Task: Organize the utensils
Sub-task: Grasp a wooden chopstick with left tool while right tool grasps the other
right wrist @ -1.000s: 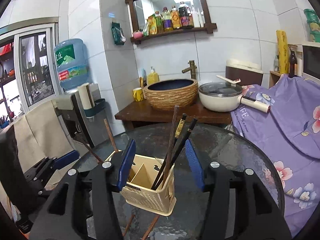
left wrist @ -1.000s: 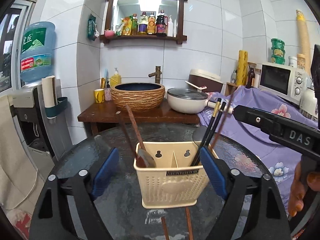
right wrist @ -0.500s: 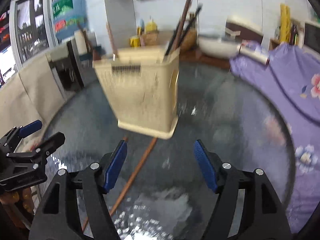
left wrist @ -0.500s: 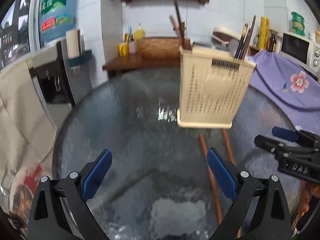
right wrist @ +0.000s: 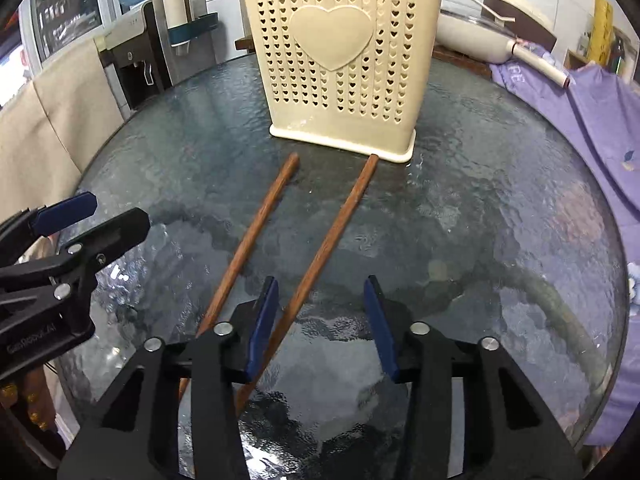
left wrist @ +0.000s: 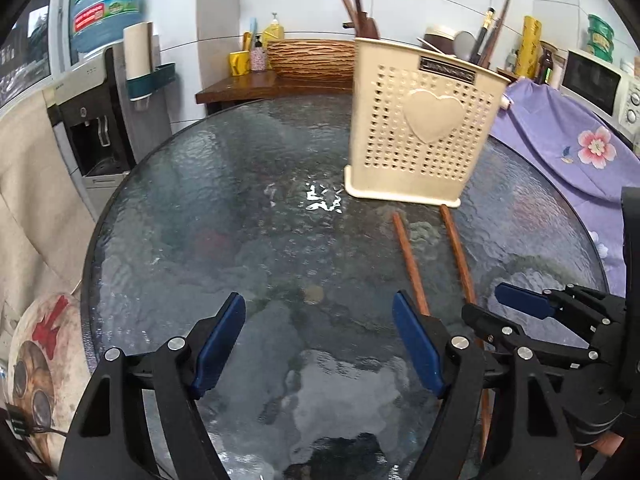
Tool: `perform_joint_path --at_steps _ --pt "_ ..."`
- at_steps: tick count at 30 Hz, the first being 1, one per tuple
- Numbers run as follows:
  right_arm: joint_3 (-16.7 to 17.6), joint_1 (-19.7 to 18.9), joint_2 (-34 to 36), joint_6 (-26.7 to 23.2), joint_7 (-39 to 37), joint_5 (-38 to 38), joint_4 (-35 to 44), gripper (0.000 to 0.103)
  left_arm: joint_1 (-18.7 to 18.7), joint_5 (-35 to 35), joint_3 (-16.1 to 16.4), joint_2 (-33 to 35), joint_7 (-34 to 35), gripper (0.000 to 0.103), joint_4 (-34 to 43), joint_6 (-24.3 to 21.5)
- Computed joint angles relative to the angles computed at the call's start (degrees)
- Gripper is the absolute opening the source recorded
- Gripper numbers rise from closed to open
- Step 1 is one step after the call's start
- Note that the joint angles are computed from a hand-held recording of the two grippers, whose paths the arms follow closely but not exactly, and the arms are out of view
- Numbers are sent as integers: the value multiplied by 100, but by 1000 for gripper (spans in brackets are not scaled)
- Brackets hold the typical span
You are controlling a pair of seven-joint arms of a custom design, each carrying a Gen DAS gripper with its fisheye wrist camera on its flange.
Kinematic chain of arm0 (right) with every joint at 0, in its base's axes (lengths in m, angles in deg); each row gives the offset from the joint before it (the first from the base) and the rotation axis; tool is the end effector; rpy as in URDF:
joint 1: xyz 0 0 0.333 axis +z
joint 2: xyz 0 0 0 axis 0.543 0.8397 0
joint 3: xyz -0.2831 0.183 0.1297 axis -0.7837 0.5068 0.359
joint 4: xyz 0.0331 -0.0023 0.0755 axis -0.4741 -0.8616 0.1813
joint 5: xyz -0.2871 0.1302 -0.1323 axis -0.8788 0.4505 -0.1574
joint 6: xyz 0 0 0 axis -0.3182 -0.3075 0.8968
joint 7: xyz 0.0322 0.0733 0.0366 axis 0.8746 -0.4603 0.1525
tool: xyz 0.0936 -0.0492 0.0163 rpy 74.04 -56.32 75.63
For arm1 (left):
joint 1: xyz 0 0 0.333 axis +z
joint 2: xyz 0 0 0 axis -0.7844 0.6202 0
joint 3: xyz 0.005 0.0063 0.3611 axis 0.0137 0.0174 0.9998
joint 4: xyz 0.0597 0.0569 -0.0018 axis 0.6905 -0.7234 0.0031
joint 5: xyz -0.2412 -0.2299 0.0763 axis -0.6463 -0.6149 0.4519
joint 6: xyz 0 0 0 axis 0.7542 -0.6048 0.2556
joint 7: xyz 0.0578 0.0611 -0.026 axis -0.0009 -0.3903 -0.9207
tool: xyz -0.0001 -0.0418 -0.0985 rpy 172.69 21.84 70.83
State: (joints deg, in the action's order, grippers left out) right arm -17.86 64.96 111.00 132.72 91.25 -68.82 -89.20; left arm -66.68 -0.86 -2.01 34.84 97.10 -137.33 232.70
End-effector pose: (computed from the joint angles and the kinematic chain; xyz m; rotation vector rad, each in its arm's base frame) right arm 0.6852 0.3619 0.5236 -1.8787 1.8401 -0.5807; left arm 0.7001 -0.2852 0.5337 -1.5547 2.0453 -0.8797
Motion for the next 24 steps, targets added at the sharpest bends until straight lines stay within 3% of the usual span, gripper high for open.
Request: perform_joint_path --at_steps 5,11,16,19,21,24 --pt "-12 35 -402 152 -31 -137 -664 17 -7 -89 -107 39 130 70 42 -73" --pt "-7 18 -1028 455 96 -404 -1700 15 -1 -288 -253 128 355 65 199 -235" --pt "254 -285 -1348 891 4 -102 -2285 16 -84 -458 -353 362 669 62 635 -552" --pt "350 -460 -1439 1244 -1 269 -2486 19 -218 -485 -301 625 808 59 1157 -885" --pt "231 -434 -1398 1237 122 258 -2387 33 -309 -549 -282 917 895 55 1740 -1281" --pt "132 -454 -1255 1115 303 265 -2117 40 -469 -567 -164 1295 981 53 2500 -1719"
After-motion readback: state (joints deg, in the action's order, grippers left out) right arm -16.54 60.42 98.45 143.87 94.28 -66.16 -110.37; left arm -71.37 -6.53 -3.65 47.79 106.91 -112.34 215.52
